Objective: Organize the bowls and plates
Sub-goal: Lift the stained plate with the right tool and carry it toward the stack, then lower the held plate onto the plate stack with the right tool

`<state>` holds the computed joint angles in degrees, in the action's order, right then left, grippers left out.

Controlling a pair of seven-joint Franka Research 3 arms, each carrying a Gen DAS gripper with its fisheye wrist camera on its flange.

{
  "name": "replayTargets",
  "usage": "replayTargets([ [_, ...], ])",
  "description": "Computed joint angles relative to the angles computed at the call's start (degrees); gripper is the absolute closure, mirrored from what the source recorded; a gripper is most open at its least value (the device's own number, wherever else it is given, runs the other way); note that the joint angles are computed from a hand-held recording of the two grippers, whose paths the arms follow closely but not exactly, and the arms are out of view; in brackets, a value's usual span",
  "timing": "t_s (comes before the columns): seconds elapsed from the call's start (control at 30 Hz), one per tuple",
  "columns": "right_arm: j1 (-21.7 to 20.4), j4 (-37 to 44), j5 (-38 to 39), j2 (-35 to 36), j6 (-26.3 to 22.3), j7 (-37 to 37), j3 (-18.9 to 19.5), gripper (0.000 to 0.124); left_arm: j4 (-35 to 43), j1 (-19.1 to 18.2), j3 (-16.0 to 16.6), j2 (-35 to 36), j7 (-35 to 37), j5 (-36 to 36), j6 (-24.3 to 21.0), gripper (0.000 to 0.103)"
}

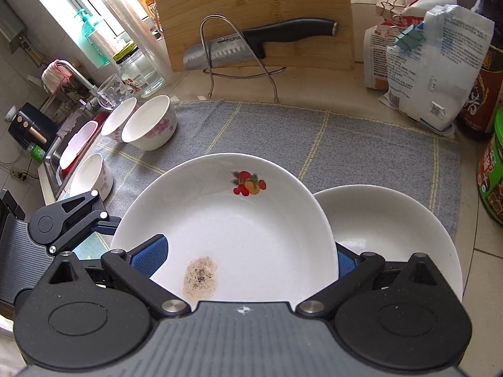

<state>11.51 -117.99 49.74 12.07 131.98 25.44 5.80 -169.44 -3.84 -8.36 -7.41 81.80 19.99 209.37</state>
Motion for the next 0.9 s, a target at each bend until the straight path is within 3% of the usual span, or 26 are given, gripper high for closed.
replayTargets([
  [0.43, -2.36, -2.52, 1.55, -0.8, 2.94, 0.44, -1.61, 0.021, 6.87, -0.42, 0.4, 6.74, -2.59, 7.3, -0.71, 0.005],
  [0.9, -3.52, -0.83, 0.55, 1.56, 3.56, 1.64, -1.37, 0.021, 10.34, 0.79, 0.47, 9.21, -6.52, 12.47, -2.34, 0.005],
])
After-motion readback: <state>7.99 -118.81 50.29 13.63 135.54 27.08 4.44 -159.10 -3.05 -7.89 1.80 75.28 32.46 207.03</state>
